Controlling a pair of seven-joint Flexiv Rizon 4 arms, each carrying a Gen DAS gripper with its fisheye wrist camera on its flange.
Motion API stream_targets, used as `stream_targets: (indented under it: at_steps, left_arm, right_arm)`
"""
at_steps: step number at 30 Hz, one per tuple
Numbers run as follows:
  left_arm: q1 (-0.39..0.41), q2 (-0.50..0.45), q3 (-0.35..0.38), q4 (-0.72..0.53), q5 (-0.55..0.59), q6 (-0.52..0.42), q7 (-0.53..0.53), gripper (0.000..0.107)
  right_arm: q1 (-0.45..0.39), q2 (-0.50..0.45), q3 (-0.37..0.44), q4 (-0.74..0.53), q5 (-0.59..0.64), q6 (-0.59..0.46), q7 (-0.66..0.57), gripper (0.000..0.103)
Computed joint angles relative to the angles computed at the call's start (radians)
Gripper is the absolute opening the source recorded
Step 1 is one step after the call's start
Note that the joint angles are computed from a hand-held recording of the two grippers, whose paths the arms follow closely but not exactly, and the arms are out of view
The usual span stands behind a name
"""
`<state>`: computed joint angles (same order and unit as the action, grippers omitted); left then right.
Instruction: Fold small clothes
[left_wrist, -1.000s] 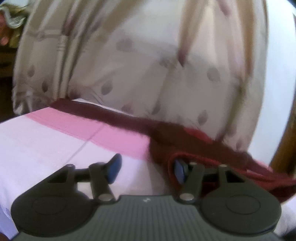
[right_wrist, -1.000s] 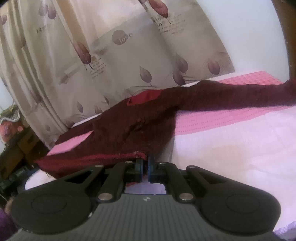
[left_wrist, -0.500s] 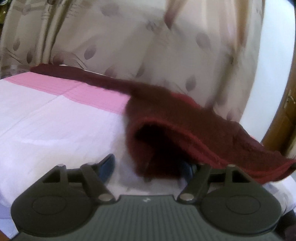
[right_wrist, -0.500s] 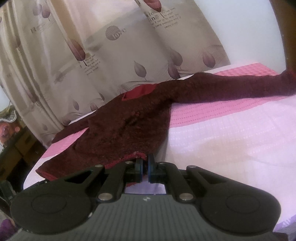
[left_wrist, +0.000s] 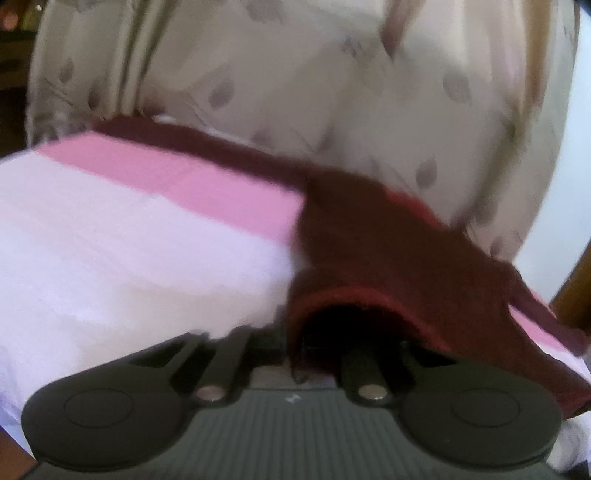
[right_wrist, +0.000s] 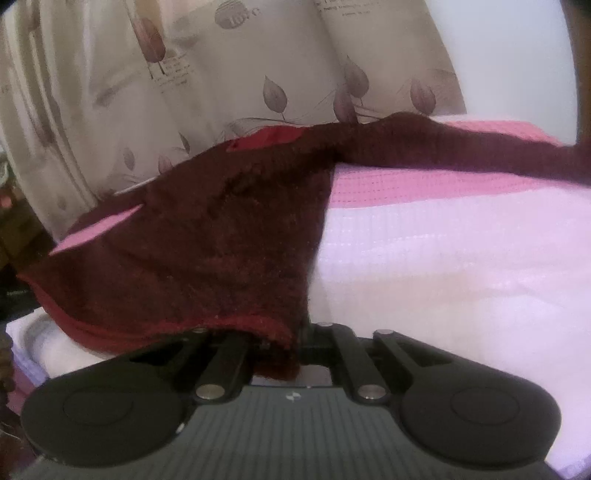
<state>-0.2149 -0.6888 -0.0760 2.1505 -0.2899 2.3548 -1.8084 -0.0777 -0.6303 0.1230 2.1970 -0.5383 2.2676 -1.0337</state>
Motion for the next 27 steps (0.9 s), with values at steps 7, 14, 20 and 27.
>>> stream_targets:
  at_steps: [7,14,20,27]
  left_arm:
    - [-0.135,0.145,0.081,0.136,-0.182,0.054,0.170,0.006]
    - [-0.073,0.111,0.026,0.255,-0.138,0.053,0.052,0.006]
    - [-0.076,0.086,0.053,0.309,-0.059,0.197,0.051,0.046]
    - [-0.100,0.138,0.068,0.477,-0.242,0.434,-0.135,0.072]
  right_arm:
    - [-0.232,0.089,0.079,0.033,-0.317,0.199,0.306,0.007]
    - [-0.229,0.047,-0.025,0.081,-0.583,0.110,0.528,0.007]
    - [-0.214,0.062,-0.082,0.096,-0.680,0.121,0.533,0.012]
    - [-0.258,0.064,-0.176,0.060,-0.741,0.258,0.582,0.053]
